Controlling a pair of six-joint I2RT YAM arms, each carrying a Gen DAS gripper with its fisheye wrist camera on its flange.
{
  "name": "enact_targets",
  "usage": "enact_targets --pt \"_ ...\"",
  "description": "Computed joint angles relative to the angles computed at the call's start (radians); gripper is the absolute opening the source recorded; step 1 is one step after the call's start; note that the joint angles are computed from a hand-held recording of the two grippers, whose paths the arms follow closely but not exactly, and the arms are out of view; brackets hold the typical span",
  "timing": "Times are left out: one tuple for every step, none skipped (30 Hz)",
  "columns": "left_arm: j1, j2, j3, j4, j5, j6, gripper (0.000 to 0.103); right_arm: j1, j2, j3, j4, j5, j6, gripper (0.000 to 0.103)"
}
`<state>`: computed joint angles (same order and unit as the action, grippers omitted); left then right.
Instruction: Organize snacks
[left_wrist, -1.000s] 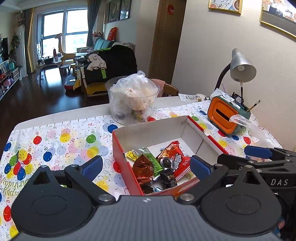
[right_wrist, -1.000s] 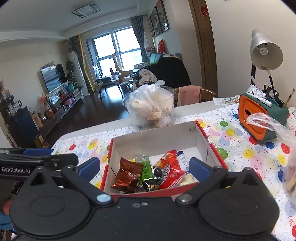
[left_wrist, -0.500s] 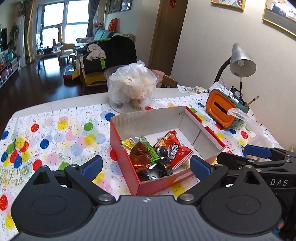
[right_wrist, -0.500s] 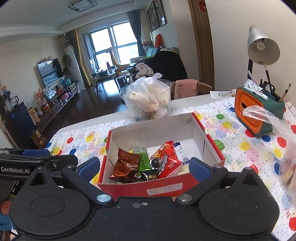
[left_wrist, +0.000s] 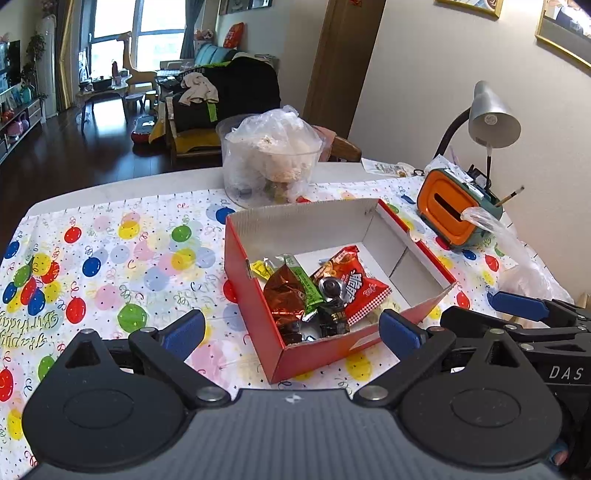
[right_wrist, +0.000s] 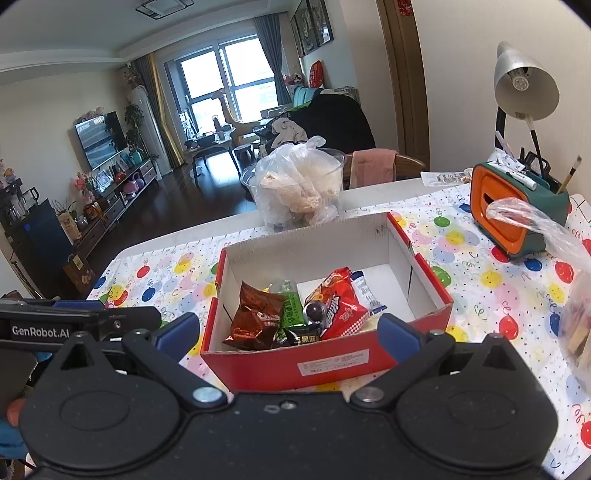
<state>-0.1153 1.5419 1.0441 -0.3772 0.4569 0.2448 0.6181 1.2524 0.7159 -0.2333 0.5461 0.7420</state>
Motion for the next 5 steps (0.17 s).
enact_targets --pt "0.001 0.001 0.000 -0.001 0.001 0.001 0.101 0.002 0.002 0.001 0.000 0.001 0.003 0.103" --pt "0.003 0.001 -0.001 -0.002 0.001 0.002 0.101 0.005 0.005 0.003 -0.004 0.003 0.006 0.103" --pt "0.005 0.000 -0.002 -0.002 0.001 0.003 0.101 0.007 0.007 0.004 -0.006 0.004 0.009 0.103" --pt "0.006 0.000 -0.001 -0.004 0.001 0.004 0.101 0.007 0.010 0.007 -0.008 0.001 0.010 0.103" --pt "0.008 -0.001 -0.001 -0.005 0.002 0.004 0.101 0.008 0.014 0.009 -0.010 0.000 0.013 0.103"
